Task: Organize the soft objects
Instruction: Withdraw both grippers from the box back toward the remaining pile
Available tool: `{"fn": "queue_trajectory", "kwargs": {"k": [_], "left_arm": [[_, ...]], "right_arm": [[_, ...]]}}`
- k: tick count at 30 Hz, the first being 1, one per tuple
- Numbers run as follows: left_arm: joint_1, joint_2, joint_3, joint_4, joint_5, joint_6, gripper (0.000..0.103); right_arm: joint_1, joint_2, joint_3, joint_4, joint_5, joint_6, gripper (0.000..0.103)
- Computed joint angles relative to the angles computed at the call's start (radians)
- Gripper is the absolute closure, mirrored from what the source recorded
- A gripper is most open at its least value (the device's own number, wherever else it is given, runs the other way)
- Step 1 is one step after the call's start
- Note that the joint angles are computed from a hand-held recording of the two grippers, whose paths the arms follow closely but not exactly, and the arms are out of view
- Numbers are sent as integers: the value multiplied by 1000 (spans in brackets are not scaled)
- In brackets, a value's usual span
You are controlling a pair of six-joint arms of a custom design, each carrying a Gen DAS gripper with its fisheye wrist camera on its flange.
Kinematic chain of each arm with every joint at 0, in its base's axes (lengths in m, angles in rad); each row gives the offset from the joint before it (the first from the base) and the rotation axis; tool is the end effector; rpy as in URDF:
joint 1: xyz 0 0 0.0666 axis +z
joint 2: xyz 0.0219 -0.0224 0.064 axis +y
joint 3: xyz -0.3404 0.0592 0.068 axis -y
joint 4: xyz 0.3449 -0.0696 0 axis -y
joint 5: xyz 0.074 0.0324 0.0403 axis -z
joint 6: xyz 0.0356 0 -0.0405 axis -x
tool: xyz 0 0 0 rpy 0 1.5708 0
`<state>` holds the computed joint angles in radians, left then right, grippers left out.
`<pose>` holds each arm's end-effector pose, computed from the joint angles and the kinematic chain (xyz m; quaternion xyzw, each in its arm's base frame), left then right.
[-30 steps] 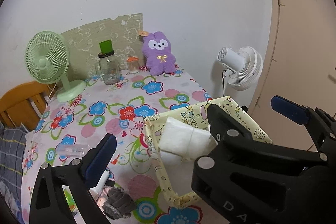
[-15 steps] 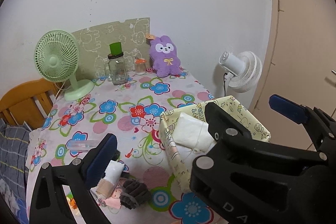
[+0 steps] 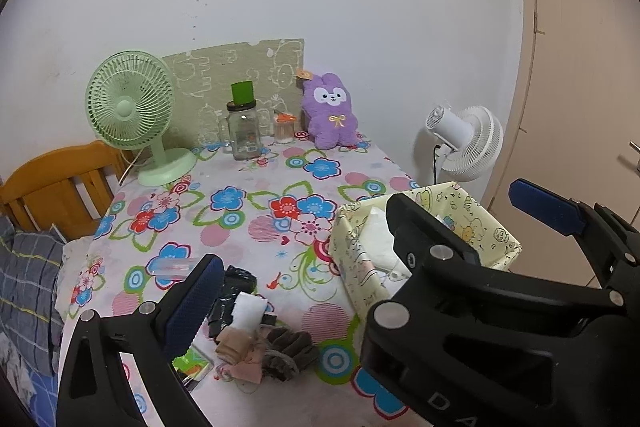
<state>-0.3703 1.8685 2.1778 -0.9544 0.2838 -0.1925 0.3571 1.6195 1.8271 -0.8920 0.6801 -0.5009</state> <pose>0.5571 -0.2274 0.4759 0.3066 0.8334 -0.1653 0.4290 0.4975 0.1613 0.4739 0.2038 0.8392 -0.1058 0.4930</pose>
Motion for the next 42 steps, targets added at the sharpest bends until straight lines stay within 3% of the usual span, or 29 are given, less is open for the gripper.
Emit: {"fn": "queue_trajectory", "kwargs": {"k": [9, 19, 26, 32, 42], "left_arm": [[42, -33, -63, 48, 37, -19, 6], [75, -44, -127, 78, 24, -10, 6], [101, -60, -209, 146, 18, 1, 6], [127, -55, -265, 191, 17, 10, 6], [144, -40, -320, 235, -22, -44, 11]], "right_arm": [[38, 27, 24, 4, 20, -8, 10], [58, 70, 31, 23, -3, -11, 10], [74, 100, 21, 60, -16, 17, 10], [87, 125, -9, 126, -46, 39, 10], [95, 146, -68, 248, -48, 58, 10]]}}
